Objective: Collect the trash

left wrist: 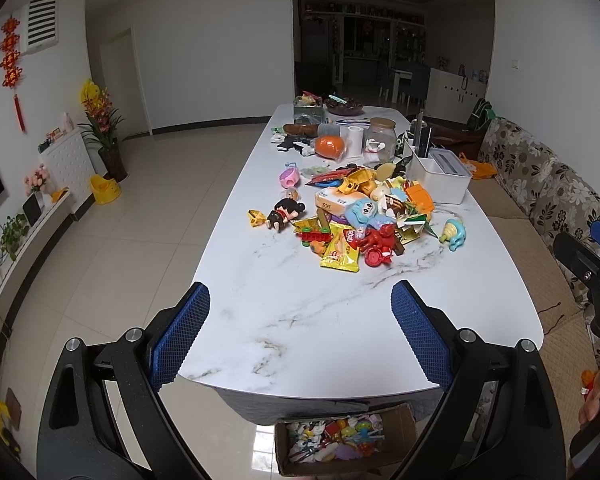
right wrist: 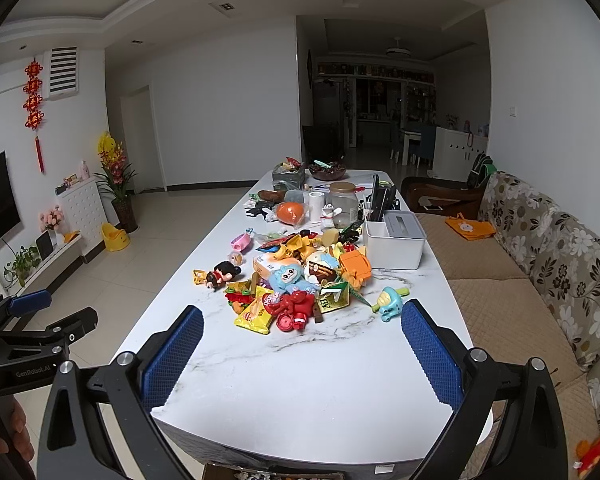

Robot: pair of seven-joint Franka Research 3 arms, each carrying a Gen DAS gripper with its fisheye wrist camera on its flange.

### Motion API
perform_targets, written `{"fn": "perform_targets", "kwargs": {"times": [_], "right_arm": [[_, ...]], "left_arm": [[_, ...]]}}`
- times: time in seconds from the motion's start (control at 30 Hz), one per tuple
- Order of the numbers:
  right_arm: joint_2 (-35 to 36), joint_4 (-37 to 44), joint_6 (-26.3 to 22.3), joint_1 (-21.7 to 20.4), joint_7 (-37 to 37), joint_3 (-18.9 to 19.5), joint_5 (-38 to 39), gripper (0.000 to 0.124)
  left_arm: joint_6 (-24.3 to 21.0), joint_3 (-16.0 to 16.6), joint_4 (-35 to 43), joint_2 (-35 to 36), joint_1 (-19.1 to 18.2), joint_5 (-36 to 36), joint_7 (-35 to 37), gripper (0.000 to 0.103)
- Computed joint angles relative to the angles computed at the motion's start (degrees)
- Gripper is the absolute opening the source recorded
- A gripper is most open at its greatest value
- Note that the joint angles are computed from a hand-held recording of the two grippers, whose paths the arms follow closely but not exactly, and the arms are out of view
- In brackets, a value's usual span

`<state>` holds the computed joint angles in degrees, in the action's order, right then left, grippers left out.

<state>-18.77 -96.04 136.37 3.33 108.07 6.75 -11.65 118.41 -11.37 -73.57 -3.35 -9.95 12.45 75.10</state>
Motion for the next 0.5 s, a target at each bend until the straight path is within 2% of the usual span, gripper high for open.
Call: {"fn": "perform_targets", "kwargs": {"times": [0.5], "right_arm": [[0.2,0.1,0.1,0.1,0.0,-0.2,0.2,0.098]], "left_arm": [[-0.2,0.0,0.1,0.1,0.0,0.0,-0.1,0.09]]}}
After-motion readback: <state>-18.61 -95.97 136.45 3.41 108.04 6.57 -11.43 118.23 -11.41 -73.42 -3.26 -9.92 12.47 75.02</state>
